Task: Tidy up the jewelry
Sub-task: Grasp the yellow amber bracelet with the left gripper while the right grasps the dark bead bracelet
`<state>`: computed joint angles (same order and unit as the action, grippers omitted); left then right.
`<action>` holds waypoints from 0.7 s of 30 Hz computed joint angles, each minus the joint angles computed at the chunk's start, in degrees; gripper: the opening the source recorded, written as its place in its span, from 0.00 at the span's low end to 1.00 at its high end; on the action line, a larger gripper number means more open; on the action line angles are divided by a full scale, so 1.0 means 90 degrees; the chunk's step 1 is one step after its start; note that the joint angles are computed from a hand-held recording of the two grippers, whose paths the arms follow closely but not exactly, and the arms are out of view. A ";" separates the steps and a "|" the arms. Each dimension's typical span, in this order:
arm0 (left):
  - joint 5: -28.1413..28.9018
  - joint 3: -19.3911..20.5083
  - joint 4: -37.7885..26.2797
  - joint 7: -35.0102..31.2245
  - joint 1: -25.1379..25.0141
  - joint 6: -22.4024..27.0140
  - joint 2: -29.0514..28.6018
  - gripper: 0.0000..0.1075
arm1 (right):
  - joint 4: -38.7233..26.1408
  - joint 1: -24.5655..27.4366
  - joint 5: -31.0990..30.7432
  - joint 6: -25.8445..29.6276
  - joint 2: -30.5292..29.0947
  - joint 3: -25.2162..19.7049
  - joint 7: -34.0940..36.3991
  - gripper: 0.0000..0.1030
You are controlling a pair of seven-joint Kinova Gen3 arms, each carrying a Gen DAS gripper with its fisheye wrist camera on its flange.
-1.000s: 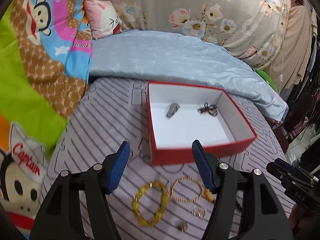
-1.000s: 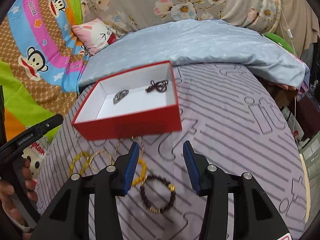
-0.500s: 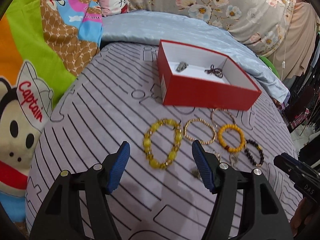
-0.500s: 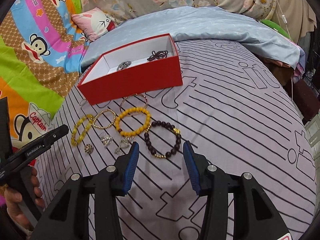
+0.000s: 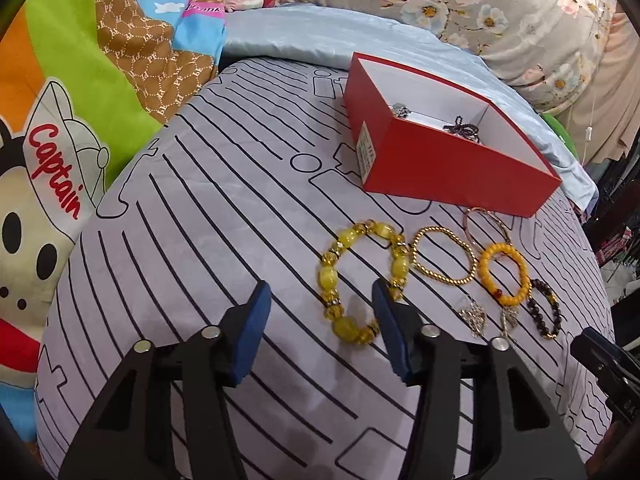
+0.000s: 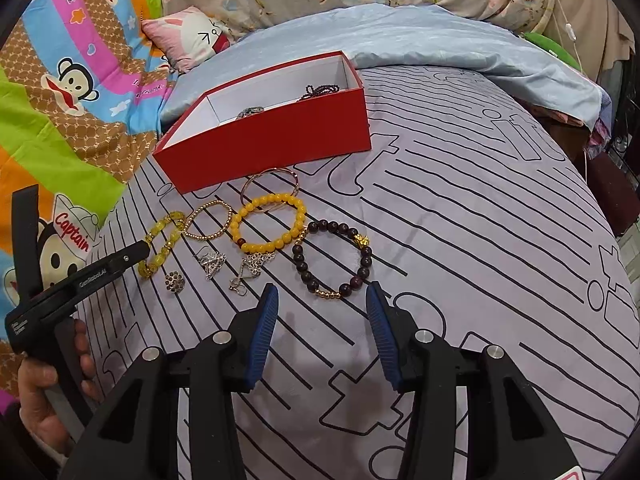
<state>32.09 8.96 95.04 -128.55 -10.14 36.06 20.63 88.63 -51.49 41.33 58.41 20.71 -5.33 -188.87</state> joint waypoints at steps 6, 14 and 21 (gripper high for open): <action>-0.0243 0.0006 0.0046 0.0084 0.0191 -0.0385 0.0050 0.30 | 0.0010 0.0135 -0.0085 -0.0041 0.0061 0.0057 0.0039 0.44; -0.0064 0.0163 -0.0135 -0.0097 -0.0034 -0.0038 0.0167 0.08 | -0.0007 0.0321 -0.0182 -0.0094 0.0174 0.0153 0.0172 0.36; 0.0285 0.0168 -0.0179 -0.0330 -0.0205 0.0349 0.0126 0.08 | -0.0094 0.0427 -0.0330 -0.0097 0.0283 0.0196 0.0436 0.26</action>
<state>34.65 10.47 93.43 -131.52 -11.98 39.20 21.77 87.78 -47.65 38.36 57.54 23.26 -3.56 -184.95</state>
